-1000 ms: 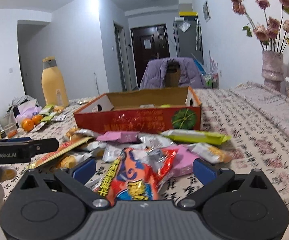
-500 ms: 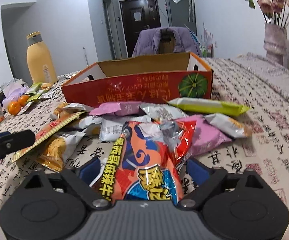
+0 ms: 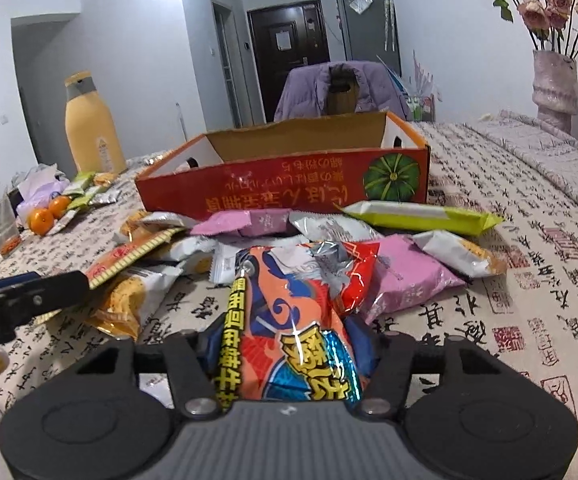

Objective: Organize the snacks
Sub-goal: 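Grasp the orange-blue chip bag with the right gripper while the left grasps a white sachet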

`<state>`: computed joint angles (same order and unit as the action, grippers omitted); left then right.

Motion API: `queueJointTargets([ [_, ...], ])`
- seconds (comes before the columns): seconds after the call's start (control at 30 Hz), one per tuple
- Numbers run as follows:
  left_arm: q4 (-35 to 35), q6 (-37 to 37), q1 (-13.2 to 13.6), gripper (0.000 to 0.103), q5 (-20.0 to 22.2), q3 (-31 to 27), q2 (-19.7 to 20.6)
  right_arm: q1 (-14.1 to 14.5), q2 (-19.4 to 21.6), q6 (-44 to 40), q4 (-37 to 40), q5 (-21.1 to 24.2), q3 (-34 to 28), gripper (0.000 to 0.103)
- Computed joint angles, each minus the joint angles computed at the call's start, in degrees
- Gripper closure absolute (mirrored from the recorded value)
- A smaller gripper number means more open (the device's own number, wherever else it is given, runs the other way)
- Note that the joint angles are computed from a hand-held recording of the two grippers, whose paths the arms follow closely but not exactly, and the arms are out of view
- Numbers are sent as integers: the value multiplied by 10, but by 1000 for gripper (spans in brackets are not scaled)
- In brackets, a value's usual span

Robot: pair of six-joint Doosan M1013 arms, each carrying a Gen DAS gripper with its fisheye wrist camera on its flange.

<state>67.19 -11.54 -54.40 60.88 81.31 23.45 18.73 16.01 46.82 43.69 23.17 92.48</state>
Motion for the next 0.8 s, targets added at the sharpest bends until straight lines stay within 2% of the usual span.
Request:
queueJointTargets([
  [0.33, -10, 24, -2, 0, -3, -19, 9, -17, -23, -196, 187, -26, 31, 48],
  [0.6, -23, 46, -6, 0, -13, -48, 30, -34, -25, -233, 214, -28, 34, 48],
  [0.8, -48, 88, -7, 0, -18, -75, 48, -48, -28, -295, 276, -24, 44, 48],
])
